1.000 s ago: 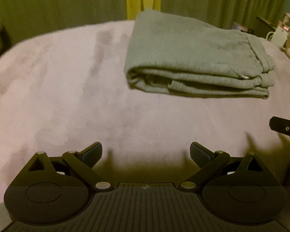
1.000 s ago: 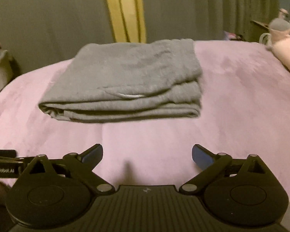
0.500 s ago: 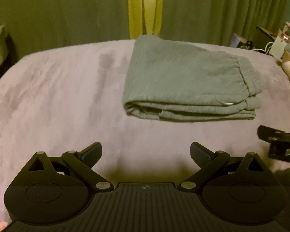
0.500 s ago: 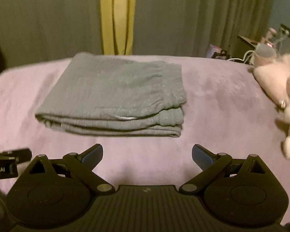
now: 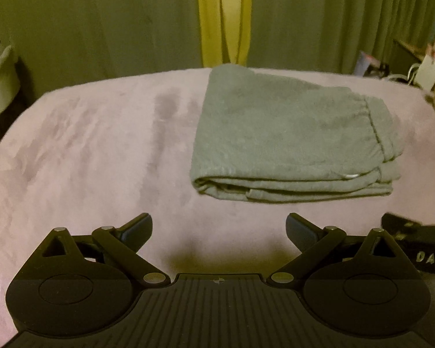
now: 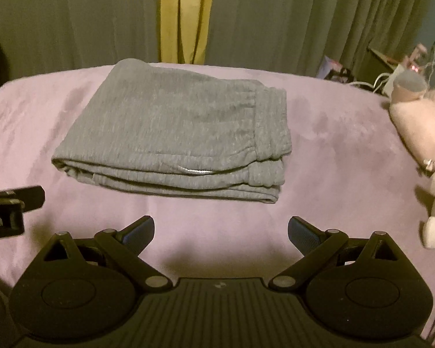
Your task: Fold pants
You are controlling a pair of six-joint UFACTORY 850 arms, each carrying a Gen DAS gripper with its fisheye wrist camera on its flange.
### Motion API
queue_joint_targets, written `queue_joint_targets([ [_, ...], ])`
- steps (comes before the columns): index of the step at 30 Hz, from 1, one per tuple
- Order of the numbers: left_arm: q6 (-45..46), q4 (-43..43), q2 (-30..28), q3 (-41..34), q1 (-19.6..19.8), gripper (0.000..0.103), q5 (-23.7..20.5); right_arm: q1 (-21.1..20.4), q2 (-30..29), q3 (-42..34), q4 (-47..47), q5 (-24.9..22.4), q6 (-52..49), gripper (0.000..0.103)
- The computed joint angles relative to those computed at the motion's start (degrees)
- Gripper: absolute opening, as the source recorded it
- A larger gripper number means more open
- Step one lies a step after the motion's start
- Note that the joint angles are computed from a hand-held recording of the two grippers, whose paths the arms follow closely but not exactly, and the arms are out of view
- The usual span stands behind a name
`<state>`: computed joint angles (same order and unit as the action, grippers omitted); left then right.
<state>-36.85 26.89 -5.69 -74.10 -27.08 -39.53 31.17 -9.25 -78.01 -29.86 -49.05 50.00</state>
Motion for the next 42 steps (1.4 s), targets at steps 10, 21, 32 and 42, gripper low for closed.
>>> queue_joint_targets([
  [10, 4.81, -3.03, -3.1, -3.57, -0.54, 0.101, -2.43, -2.09, -0.24, -0.11, 2.72, 1.74, -0.25, 0.099],
  [21, 8.61, -7.15, -4.52, -5.47, 0.02, 0.101, -3.18, -2.94, -0.62, -0.85, 4.22, 1.73, -0.7, 0.099],
  [32, 10.92, -9.31, -5.28, -6.66, 0.07, 0.101, -4.13, -3.11, -0.99, -1.45, 4.75, 0.84, -0.91, 0.099],
  [42, 10.95, -9.29, -5.65, -7.2, -0.29, 0.101, -4.53, -3.29, -0.73, -1.22, 4.87, 0.88, -0.31, 0.099],
])
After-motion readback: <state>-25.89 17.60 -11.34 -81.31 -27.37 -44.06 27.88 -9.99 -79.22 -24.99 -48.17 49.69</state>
